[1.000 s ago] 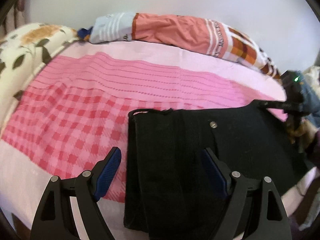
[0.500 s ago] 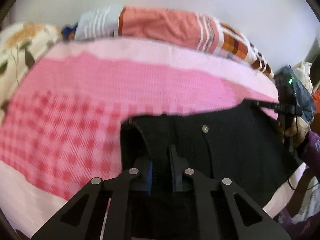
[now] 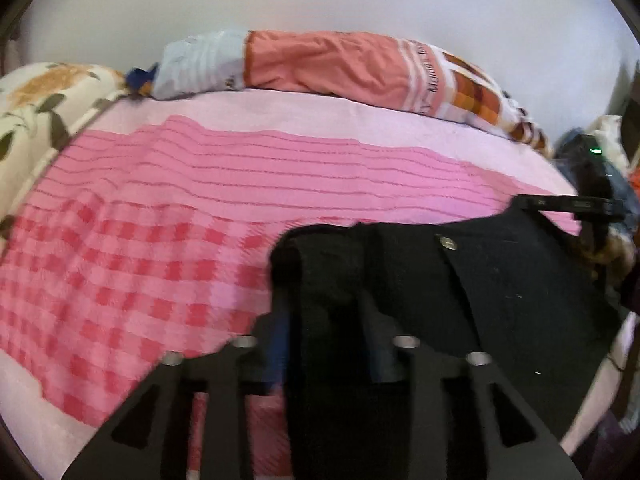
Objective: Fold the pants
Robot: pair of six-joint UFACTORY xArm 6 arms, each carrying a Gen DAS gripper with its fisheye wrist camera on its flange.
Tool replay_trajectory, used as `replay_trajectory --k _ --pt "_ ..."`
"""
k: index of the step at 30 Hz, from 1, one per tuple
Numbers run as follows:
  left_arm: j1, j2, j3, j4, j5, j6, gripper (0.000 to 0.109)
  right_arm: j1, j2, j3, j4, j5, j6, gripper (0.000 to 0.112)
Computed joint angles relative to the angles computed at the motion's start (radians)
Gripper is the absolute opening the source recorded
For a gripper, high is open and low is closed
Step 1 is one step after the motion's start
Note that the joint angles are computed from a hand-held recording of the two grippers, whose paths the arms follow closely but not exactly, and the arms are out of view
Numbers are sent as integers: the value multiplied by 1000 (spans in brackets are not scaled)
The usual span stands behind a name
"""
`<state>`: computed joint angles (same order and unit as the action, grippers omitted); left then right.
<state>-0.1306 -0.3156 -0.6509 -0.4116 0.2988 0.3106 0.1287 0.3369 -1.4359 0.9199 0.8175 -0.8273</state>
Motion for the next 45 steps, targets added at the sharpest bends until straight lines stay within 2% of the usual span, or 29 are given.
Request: replay_trajectory --k 4,5,6,7,8,10,13,16,18,19,21,23,25,26,27,28,29,32,33,36,39,41,44,45 --pt "12 6 9 77 -34 -57 68 -3 7 -15 -11 14 21 28" --pt "18 14 3 95 -30 -76 75 -5 5 -19 -17 17 43 37" --pt "25 17 -1 90 -23 -76 78 -5 -6 -11 -24 1 68 44" --pt "29 18 -4 63 -19 -55 78 -4 -16 -2 -32 -24 88 45" --pt "29 16 -1 53 -21 -44 78 0 -54 38 -27 -89 106 45" --pt "33 1 5 77 -13 -51 78 6 -111 87 -6 -150 106 46" --pt "37 -44 19 59 0 -40 78 36 -227 171 112 -105 -16 46" --pt "52 -92 21 13 50 -9 78 143 -350 280 71 -82 -63 46" --pt "65 -124 40 25 43 -22 78 198 -380 309 109 -16 -99 46" --pt "78 -132 38 7 63 -12 78 253 -393 331 106 -9 -113 46" --pt "110 -139 25 -16 119 -11 78 377 -422 387 6 -108 -123 46" --pt "138 -183 42 -15 149 -24 78 520 -435 454 -152 -283 -106 48" --pt "161 -243 74 -34 175 -14 78 608 -421 485 -271 -410 -66 52" --pt "176 -276 91 -31 198 -22 78 632 -417 492 -357 -444 -12 61" --pt "192 -306 108 -22 224 -35 78 666 -401 511 -461 -519 21 64" --pt "203 -332 125 -24 242 -41 78 674 -394 522 -566 -555 87 63" --pt "218 -366 145 -44 267 -32 78 680 -373 520 -632 -592 118 63" --pt "252 -452 203 -62 332 -30 78 664 -321 447 -662 -525 190 28" --pt "258 -477 221 -57 348 -40 78 652 -306 417 -657 -492 202 28" --pt "269 -535 261 -72 387 -47 78 632 -286 349 -525 -399 169 21" --pt "270 -565 282 -87 407 -55 78 597 -302 322 -337 -351 142 15" --pt "273 -571 283 -120 425 -39 78 584 -321 323 -337 -386 203 13" --pt "267 -585 285 -125 429 -44 78 575 -365 337 -349 -542 301 12" --pt "268 -589 286 -140 431 -39 78 583 -378 354 -403 -614 357 12"
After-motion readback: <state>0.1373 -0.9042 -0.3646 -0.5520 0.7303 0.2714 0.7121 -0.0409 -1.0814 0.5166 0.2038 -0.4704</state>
